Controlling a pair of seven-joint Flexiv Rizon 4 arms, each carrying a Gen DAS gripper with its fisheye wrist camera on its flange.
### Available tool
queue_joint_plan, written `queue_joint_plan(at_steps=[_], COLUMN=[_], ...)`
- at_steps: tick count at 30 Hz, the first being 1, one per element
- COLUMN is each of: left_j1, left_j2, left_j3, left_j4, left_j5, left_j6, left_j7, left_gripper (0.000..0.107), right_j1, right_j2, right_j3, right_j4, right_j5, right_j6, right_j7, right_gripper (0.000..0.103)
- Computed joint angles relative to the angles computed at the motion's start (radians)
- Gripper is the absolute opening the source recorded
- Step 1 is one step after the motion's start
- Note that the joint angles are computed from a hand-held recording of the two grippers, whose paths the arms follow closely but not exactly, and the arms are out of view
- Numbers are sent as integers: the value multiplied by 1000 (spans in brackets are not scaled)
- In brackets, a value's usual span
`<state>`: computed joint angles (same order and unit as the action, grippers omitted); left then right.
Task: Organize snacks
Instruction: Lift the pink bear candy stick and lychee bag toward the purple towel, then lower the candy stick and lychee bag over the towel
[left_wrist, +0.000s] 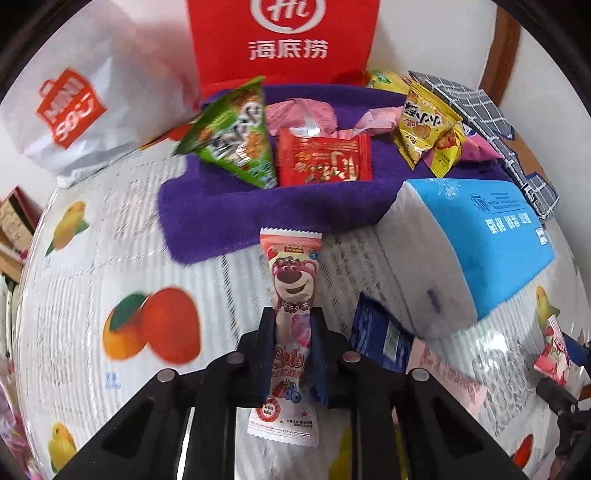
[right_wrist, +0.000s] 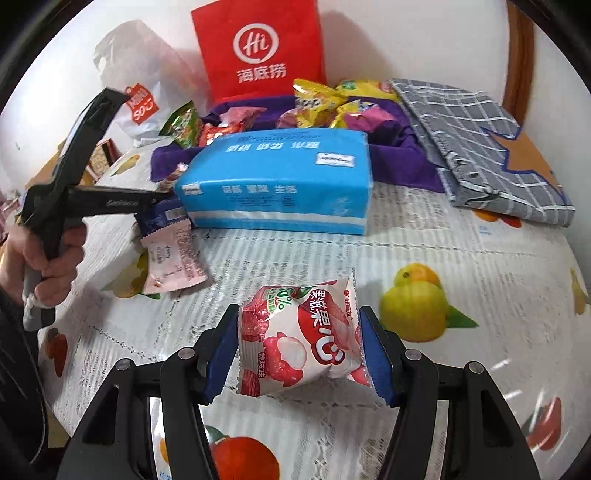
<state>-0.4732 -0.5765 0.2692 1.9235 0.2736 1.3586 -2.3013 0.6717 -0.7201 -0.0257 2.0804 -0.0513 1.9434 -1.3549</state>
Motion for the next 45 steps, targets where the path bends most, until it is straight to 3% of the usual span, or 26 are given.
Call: queue_joint_plan(at_steps=[5, 10, 12, 15, 19, 24, 32, 41, 45], left_j1=[-47, -51, -72, -71, -104, -103, -65, -14, 19], left_j2=[67, 143, 160, 175, 200, 227, 247, 238, 227], left_j3=[46, 27, 32, 5, 1, -38, -117, -166, -178], left_j4=[72, 135, 134, 124, 106, 79, 29, -29, -45], left_j5=[26, 54, 74, 90, 147, 219, 262, 237, 192], left_j6=[38, 60, 57, 52, 27, -7, -57, -84, -71], left_j7=[-74, -114, -149, -168, -235, -303, -327, -279, -223], left_gripper=[17, 17, 17, 17, 17, 17, 17, 17, 17], right_j1=[55, 142, 209, 221, 303, 326, 352, 379, 342], right_j2=[19, 41, 47, 76, 105, 147, 206, 223, 217], right_j3=[-53, -128, -186, -190, -262, -281, -325, -399, -389], right_j4=[26, 51, 63, 77, 86, 105, 109, 76, 27], right_j5=[55, 129, 187, 215, 282, 312, 319, 278, 233], right_j6=[9, 21, 41, 56, 40, 47, -1, -42, -69], right_j7=[7, -2, -6, -25, -48, -68, -65, -35, -5], right_gripper=[62, 62, 62, 62, 62, 62, 62, 62, 62])
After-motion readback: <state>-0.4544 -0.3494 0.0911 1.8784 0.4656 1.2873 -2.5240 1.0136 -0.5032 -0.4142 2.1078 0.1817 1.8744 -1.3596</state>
